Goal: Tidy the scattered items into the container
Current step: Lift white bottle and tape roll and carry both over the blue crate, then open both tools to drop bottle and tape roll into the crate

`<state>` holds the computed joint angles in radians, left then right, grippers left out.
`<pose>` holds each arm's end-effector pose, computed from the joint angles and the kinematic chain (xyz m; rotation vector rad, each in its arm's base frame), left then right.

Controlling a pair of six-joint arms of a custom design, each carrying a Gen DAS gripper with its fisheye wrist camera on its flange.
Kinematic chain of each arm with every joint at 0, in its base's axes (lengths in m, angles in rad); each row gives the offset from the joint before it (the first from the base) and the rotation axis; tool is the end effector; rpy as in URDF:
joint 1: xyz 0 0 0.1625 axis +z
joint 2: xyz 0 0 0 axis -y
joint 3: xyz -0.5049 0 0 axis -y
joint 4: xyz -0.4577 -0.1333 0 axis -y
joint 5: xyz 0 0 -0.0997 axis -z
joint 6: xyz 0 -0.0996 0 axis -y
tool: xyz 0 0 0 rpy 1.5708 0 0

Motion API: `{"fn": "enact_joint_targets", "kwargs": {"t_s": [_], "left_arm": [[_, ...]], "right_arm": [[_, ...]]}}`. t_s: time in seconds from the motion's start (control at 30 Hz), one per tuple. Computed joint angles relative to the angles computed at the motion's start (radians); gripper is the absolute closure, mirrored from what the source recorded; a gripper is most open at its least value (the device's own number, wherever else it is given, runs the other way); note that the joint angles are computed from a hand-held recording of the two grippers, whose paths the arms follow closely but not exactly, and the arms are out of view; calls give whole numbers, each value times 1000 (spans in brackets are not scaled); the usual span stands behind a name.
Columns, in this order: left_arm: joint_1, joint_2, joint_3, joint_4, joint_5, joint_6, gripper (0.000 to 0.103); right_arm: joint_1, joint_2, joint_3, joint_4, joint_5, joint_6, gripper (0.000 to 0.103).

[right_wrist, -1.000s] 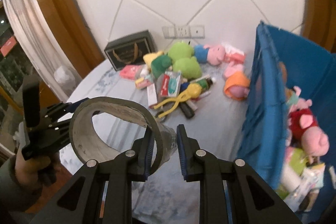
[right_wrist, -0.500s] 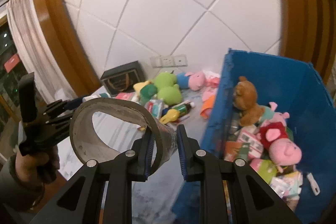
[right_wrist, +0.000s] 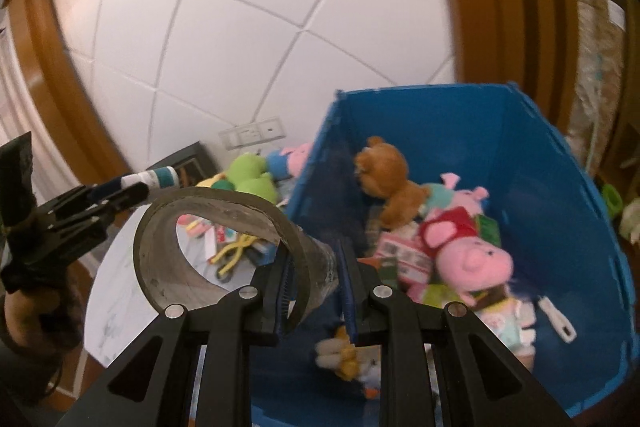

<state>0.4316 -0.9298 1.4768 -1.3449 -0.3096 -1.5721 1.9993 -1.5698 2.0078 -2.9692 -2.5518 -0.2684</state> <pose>-0.5794 -0.5181 0.2378 0.1417 1.9564 -1.1777 0.2610 -0.4498 0.5232 0.1595 -2.0636 1.1205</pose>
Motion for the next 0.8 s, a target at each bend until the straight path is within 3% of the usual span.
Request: {"fn": "enact_joint_targets", "kwargs": {"t_s": [0.17, 0.47, 0.67, 0.8], "left_arm": [[19, 35, -8, -252, 19, 254, 70], [49, 147, -70, -768, -18, 785, 70], [66, 221, -148, -983, -72, 1038, 70], [72, 250, -188, -1064, -125, 1145, 70]], "right_arm": [[-5, -35, 5, -31, -48, -12, 82], [-21, -84, 2, -109, -137, -48, 82], [-18, -99, 11, -142, -175, -47, 82], [-13, -110, 17, -146, -196, -35, 81]]}}
